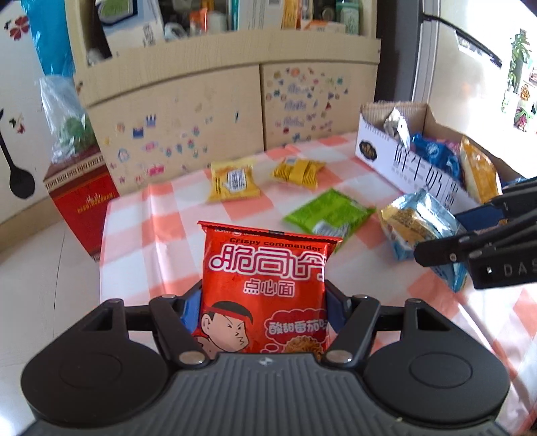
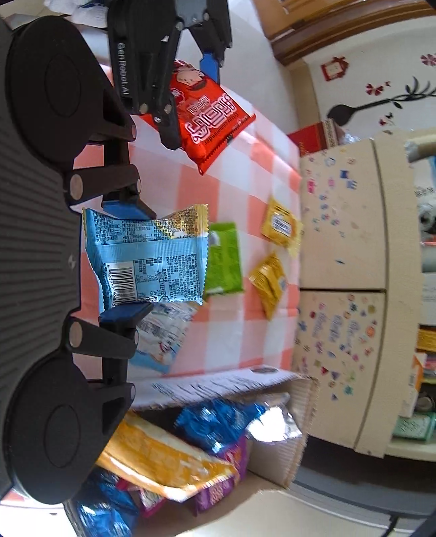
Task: Organize snacks
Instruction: 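Carry the red packet with the left tool while the right carries the blue packet toward the box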
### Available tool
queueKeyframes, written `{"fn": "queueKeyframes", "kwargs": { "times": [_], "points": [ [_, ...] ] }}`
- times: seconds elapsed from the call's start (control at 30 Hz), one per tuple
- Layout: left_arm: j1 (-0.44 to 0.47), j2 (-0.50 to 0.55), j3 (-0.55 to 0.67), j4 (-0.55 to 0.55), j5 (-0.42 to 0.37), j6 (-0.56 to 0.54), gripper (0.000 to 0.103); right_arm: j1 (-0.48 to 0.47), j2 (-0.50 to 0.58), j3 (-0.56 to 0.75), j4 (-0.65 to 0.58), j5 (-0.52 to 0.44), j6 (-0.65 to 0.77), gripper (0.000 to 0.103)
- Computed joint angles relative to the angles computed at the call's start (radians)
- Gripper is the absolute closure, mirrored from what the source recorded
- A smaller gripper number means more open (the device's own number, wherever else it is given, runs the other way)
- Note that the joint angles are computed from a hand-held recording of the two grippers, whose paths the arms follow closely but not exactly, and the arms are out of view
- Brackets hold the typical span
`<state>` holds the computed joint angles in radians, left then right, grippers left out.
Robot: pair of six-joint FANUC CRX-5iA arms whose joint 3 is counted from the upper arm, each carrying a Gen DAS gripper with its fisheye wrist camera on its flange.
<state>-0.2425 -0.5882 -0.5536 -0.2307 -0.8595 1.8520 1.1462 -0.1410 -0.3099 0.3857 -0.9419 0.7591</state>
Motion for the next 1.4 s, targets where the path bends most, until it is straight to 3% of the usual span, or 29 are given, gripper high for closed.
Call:
{"fn": "queueKeyframes", "kwargs": {
  "times": [0.33, 0.63, 1.03, 1.4],
  "points": [
    [-0.032, 0.029, 0.021, -0.012, 0.042, 0.059, 0.034, -0.039, -0.055, -0.036, 0.168, 0.043, -0.083, 0.046],
    [-0.072, 0.080, 0.066, 0.002, 0.081, 0.077, 0.034, -0.123, -0.095, -0.048, 0.213, 0.056, -0.145, 0.046],
    [-0.185, 0.250, 0.219, 0.013, 0.177, 0.103, 0.034, -0.230, -0.112, -0.047, 0.201, 0.078, -0.201, 0.046],
    [-0.284, 0.420, 0.334, 0.068, 0.247, 0.058, 0.034, -0.284, -0.123, -0.052, 0.209, 0.086, -0.232, 0.046]
  ]
}}
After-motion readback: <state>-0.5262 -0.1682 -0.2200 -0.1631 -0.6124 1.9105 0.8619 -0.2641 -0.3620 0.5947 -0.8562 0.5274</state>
